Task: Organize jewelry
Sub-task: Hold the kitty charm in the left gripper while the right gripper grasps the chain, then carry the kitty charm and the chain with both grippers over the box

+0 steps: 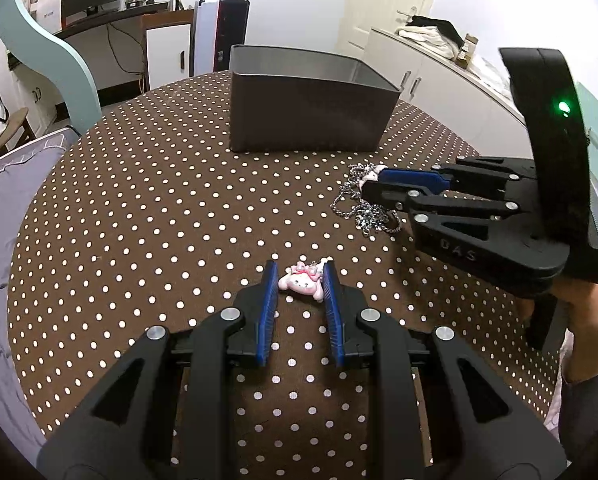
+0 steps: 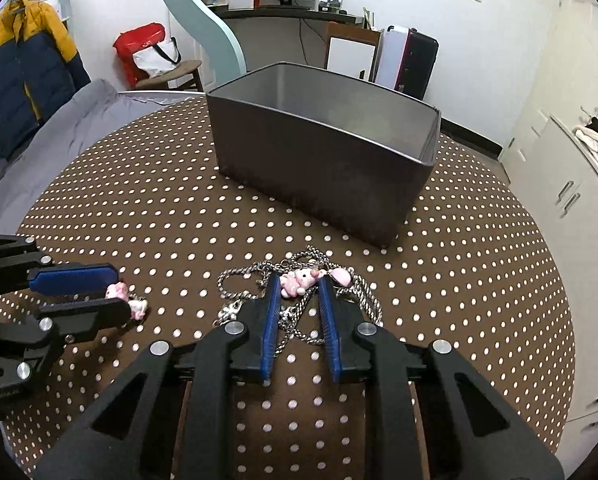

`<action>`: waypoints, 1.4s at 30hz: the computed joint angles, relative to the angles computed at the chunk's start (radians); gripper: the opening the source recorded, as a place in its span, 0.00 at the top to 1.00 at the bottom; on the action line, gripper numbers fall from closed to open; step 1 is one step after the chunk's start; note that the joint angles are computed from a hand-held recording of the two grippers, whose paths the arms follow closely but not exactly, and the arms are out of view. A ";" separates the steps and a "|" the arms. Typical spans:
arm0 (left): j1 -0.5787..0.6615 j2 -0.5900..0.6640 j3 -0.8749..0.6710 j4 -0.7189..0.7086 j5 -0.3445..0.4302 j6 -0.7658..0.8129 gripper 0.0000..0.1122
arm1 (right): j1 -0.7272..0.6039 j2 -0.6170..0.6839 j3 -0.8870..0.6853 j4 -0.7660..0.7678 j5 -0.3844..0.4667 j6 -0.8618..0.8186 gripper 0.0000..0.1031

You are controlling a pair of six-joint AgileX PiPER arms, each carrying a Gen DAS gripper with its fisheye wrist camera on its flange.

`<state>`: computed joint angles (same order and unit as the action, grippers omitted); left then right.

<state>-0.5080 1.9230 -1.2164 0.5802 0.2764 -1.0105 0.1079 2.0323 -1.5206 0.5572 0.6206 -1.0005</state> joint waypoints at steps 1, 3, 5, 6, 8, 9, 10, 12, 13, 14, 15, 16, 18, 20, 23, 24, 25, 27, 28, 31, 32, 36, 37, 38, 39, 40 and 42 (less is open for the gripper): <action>0.000 0.001 0.000 0.001 0.000 0.000 0.80 | 0.003 0.006 -0.011 -0.009 0.003 0.010 0.82; 0.003 0.002 -0.001 -0.007 -0.001 0.008 0.80 | 0.010 0.013 -0.026 -0.021 0.006 0.026 0.82; 0.005 0.002 0.001 -0.011 -0.005 0.011 0.80 | 0.015 0.024 -0.046 -0.035 0.012 0.040 0.82; 0.007 0.003 0.002 -0.015 -0.007 0.015 0.80 | 0.017 0.025 -0.047 -0.036 0.012 0.042 0.82; 0.008 0.007 -0.004 -0.021 -0.005 0.022 0.80 | 0.020 0.036 -0.070 -0.050 0.019 0.070 0.82; 0.009 0.008 -0.006 -0.024 -0.005 0.026 0.80 | 0.022 0.040 -0.081 -0.061 0.023 0.086 0.82; 0.010 0.007 -0.005 -0.028 -0.005 0.029 0.80 | 0.023 0.047 -0.097 -0.069 0.034 0.098 0.82; 0.017 0.010 -0.008 -0.039 -0.008 0.045 0.80 | 0.026 0.057 -0.113 -0.076 0.040 0.113 0.81; 0.017 0.011 -0.009 -0.040 -0.008 0.046 0.80 | 0.025 0.060 -0.119 -0.076 0.045 0.118 0.81; 0.021 0.010 -0.009 -0.050 -0.010 0.057 0.80 | 0.025 0.068 -0.133 -0.076 0.055 0.126 0.81; 0.025 0.013 -0.013 -0.062 -0.011 0.071 0.80 | 0.026 0.075 -0.140 -0.083 0.061 0.132 0.81; 0.028 0.015 -0.019 -0.075 -0.009 0.085 0.80 | 0.026 0.080 -0.146 -0.083 0.063 0.133 0.81; 0.033 0.020 -0.027 -0.096 -0.008 0.108 0.80 | 0.025 0.083 -0.150 -0.078 0.066 0.130 0.82; 0.037 0.027 -0.039 -0.115 -0.004 0.129 0.80 | 0.019 0.083 -0.149 -0.053 0.075 0.103 0.92; 0.046 0.036 -0.055 -0.153 -0.001 0.174 0.80 | 0.010 0.071 -0.127 -0.028 0.072 0.074 0.94; 0.044 0.035 -0.055 -0.150 0.001 0.169 0.80 | 0.005 0.065 -0.116 -0.014 0.073 0.060 0.95; 0.046 0.037 -0.059 -0.157 0.002 0.177 0.80 | -0.001 0.060 -0.107 0.002 0.076 0.046 0.95; 0.048 0.039 -0.062 -0.166 0.002 0.187 0.80 | -0.009 0.049 -0.091 0.018 0.074 0.029 0.95; 0.046 0.036 -0.058 -0.154 0.002 0.174 0.80 | -0.010 0.043 -0.082 0.027 0.071 0.021 0.95; 0.047 0.040 -0.059 -0.162 -0.004 0.179 0.80 | -0.026 0.014 -0.047 0.079 0.072 -0.028 0.96; 0.052 0.040 -0.060 -0.185 -0.009 0.200 0.80 | -0.033 0.005 -0.038 0.099 0.077 -0.045 0.96; 0.069 0.021 -0.033 -0.260 -0.051 0.272 0.80 | -0.073 -0.051 0.008 0.196 0.125 -0.131 0.96; 0.074 0.016 -0.032 -0.282 -0.059 0.296 0.80 | -0.085 -0.066 0.013 0.221 0.145 -0.149 0.96; 0.078 0.010 -0.033 -0.305 -0.064 0.322 0.80 | -0.098 -0.077 0.012 0.241 0.166 -0.162 0.96; 0.084 0.004 -0.037 -0.339 -0.069 0.360 0.80 | -0.107 -0.084 0.010 0.255 0.181 -0.170 0.96; 0.091 -0.003 -0.040 -0.382 -0.074 0.408 0.80 | -0.118 -0.093 0.006 0.270 0.198 -0.178 0.96; 0.104 -0.011 -0.063 -0.473 -0.073 0.513 0.80 | -0.133 -0.102 -0.015 0.289 0.231 -0.182 0.96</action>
